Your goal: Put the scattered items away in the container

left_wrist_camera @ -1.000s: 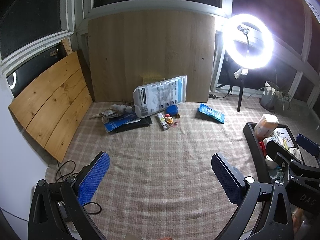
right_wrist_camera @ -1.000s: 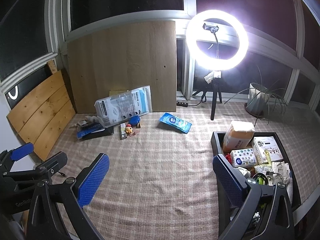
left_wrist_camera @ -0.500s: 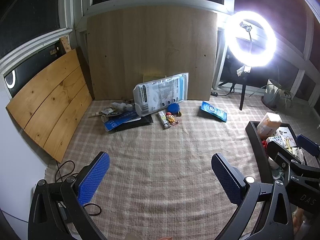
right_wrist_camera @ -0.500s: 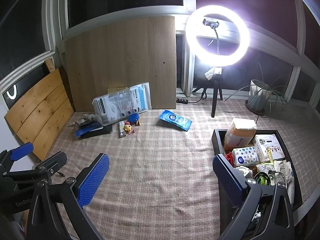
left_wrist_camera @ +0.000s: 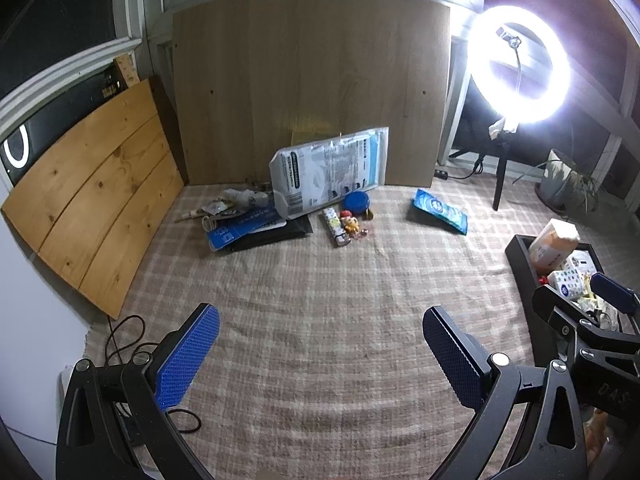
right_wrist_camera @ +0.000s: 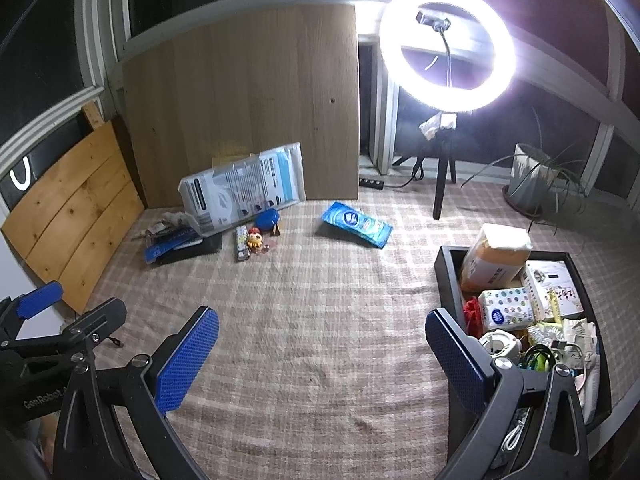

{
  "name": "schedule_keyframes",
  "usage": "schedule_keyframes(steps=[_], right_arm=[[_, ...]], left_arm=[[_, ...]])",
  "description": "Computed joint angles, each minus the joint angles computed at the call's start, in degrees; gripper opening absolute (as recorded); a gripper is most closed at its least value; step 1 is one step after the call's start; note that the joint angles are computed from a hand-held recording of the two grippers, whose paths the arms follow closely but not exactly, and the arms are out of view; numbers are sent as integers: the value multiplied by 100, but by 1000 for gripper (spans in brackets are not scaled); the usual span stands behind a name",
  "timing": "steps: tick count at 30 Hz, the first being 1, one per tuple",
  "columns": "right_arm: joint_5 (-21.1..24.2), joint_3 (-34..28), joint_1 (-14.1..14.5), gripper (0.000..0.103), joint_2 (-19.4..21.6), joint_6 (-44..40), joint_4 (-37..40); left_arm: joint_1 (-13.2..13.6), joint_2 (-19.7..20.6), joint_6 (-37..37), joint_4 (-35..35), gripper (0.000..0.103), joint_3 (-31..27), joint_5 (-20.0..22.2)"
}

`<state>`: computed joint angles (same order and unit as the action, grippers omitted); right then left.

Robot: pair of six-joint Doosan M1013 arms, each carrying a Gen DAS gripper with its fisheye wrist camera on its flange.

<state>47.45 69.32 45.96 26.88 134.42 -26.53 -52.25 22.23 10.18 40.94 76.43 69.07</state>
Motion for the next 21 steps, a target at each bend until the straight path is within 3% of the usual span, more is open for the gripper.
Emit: schedule_keyframes(steps=[10,15,21], right_arm=[[276,-430,-256,102,414,-712,700],[598,-800,-387,102,734,-975,670],[824,-1315,-677,102,1132,-1463,1169]], left_arm=[[374,124,111,-374,103,84,-178],[586,264,480,-602,103,34,-319],[848,494,932,-1050,103,-108,-602]])
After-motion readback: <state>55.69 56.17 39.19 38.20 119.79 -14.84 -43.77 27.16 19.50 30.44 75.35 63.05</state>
